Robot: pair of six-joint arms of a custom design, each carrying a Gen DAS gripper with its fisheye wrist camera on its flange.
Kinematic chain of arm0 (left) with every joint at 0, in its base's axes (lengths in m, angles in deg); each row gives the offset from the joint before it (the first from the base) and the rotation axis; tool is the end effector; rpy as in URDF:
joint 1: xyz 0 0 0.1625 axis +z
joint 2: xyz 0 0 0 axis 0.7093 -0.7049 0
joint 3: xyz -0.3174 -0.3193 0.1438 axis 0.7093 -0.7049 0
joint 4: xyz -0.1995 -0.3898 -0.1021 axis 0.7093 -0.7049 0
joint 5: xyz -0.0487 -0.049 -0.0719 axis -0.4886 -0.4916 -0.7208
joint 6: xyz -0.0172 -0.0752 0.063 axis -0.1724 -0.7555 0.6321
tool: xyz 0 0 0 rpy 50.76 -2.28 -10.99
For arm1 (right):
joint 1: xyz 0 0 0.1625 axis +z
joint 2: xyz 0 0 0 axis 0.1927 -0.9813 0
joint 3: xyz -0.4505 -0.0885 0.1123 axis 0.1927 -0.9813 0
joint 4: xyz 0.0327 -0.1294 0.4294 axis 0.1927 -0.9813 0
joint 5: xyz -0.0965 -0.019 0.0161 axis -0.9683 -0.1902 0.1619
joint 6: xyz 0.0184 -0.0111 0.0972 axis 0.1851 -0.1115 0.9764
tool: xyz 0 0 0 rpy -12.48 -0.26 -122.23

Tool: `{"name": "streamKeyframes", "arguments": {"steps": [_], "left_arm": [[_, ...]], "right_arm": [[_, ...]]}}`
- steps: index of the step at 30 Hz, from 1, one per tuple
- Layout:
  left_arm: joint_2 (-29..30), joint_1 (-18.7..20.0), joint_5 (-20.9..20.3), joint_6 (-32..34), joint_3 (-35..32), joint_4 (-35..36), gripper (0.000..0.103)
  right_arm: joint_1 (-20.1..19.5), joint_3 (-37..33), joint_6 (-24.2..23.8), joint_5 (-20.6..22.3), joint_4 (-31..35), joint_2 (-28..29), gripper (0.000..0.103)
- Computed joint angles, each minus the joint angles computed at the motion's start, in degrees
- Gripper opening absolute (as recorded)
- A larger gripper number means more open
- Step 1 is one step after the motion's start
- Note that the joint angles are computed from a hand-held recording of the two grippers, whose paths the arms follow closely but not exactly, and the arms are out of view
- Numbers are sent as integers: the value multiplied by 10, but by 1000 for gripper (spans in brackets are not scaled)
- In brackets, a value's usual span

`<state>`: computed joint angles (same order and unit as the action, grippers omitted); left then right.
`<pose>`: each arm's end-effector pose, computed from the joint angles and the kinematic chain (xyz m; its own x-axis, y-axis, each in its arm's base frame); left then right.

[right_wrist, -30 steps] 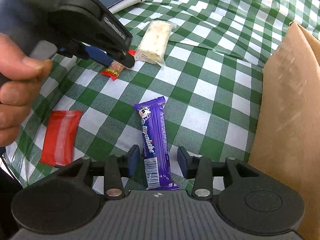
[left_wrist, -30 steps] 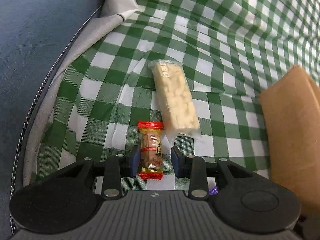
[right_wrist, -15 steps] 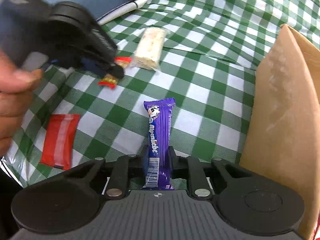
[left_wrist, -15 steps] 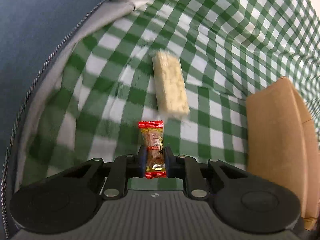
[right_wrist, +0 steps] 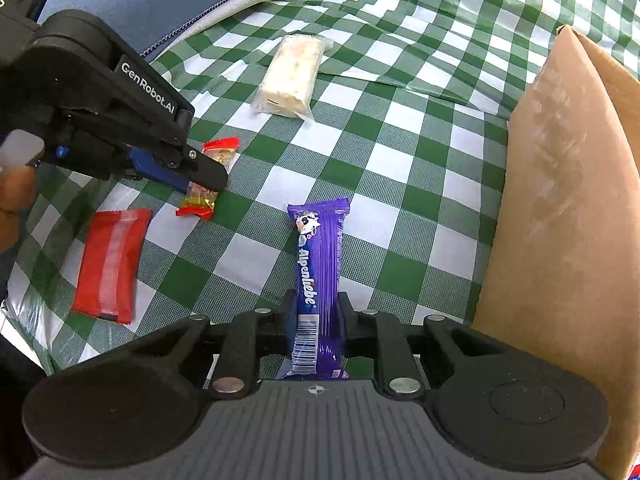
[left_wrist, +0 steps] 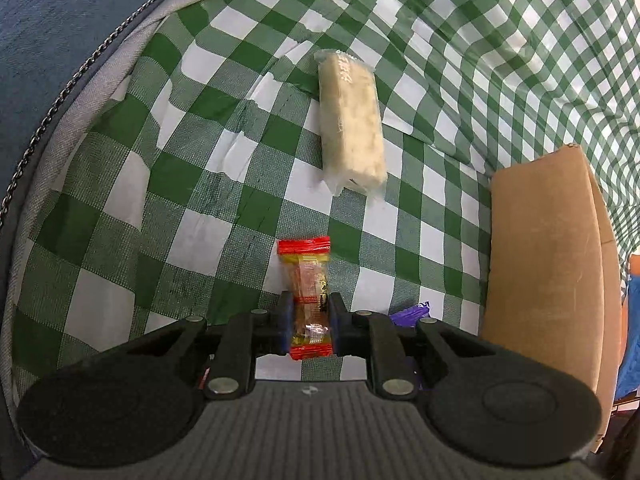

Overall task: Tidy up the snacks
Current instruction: 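Lift the purple Alpenliebe bar and red candy and carry them toward the box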

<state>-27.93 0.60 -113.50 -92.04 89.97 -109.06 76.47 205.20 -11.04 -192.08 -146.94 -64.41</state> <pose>-0.2308 -0.5242 0.0120 -0.8498 -0.4682 -0.2422 -0.2307 0.7434 -0.6277 0.0776 -0.4987 0.2335 -0.5844 -0.6980 0.4140 -0.7277 0.6765 0.1134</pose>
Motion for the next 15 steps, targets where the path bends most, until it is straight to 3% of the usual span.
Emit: {"name": "streamKeyframes", "arguments": {"steps": [6, 15], "left_arm": [[0, -4, 26, -9, 1, -6, 18], [-1, -41, 91, -5, 18, -67, 17]], "right_arm": [[0, 5, -5, 15, -24, -5, 19], [-17, 19, -21, 125, -88, -52, 17]]}}
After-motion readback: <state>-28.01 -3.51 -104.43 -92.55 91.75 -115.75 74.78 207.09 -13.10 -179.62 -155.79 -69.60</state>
